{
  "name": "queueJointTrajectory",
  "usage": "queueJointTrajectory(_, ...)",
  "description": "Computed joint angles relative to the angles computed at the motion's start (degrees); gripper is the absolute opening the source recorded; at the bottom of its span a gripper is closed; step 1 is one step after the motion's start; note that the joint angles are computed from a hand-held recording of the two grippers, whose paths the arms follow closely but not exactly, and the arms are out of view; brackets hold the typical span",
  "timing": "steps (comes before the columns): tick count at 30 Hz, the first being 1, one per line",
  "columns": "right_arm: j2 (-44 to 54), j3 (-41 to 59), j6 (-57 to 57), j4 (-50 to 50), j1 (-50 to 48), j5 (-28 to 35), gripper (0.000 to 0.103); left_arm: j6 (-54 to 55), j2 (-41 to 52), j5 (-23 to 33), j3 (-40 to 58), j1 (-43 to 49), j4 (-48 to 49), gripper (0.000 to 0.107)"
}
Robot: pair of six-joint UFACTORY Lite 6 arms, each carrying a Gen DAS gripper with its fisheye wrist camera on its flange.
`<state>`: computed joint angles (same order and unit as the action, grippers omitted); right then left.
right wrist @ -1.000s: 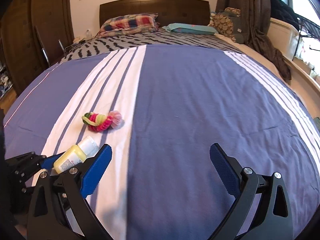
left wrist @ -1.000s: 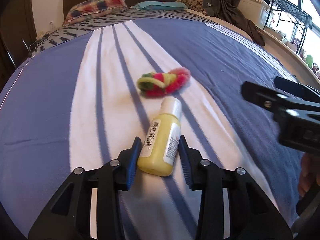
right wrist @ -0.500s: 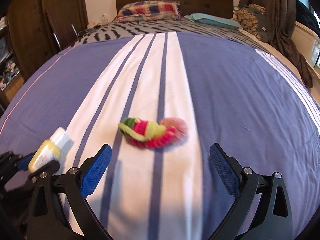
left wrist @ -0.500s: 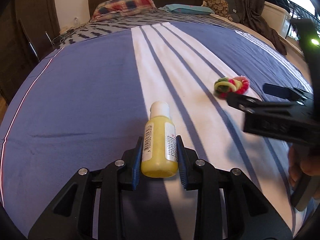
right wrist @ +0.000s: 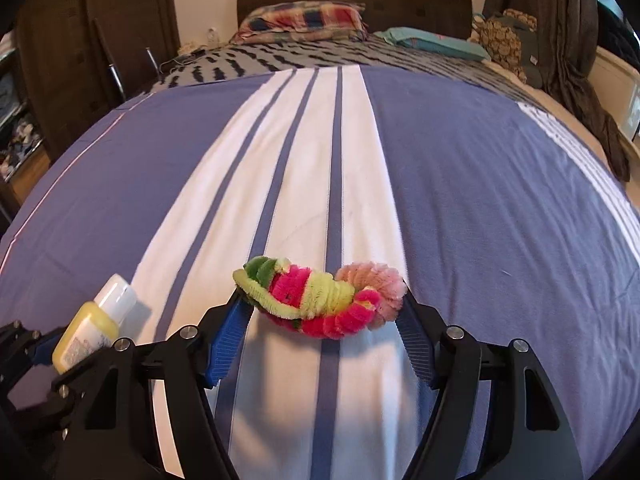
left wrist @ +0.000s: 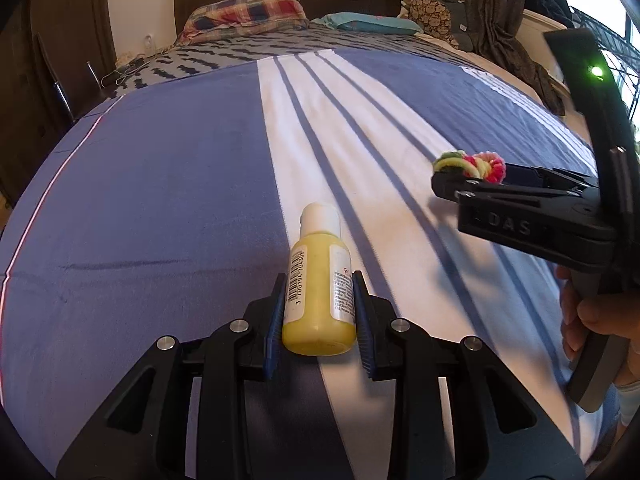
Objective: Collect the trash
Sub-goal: 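Grasp the yellow bottle with left tool while right tool grasps pipe-cleaner twist, then carry the yellow bottle and pipe-cleaner twist down toward the black bin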
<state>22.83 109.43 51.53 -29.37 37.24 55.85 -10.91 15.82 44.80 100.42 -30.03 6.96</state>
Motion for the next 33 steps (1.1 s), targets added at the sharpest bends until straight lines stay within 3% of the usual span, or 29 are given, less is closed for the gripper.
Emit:
queueJointTrajectory(7,-16.2,-12.4,8.5,-6.9,8.9,5.0,0.07,-6.3,-11.1,1.2,-8.2,-5.5,3.6,0.029)
queueJointTrajectory(15,-25.5,-15.4,21.6,-19.2,32.8,25.3,0.07,-21.1,-29.1,6.5,-21.7,-18.6,13.8,0.029)
queueJointTrajectory(20,-27.5,-17.0,32.6,-23.8,51.0,38.3,0.071,-35.6,-39.2,14.7,-27.2,-33.8,24.1,0.029)
queueJointTrajectory(27,-25.3,-17.5,45.2,-24.2,68.9,47.4,0.071,-58.4,-45.7,30.3,-31.8,-61.3,37.1,0.029)
queueJointTrajectory(33,-20.8,-15.2,52.7,-22.7,79.1,53.0,0.071,-74.7,-46.8,41.0,-35.7,-81.6,41.7,0.029)
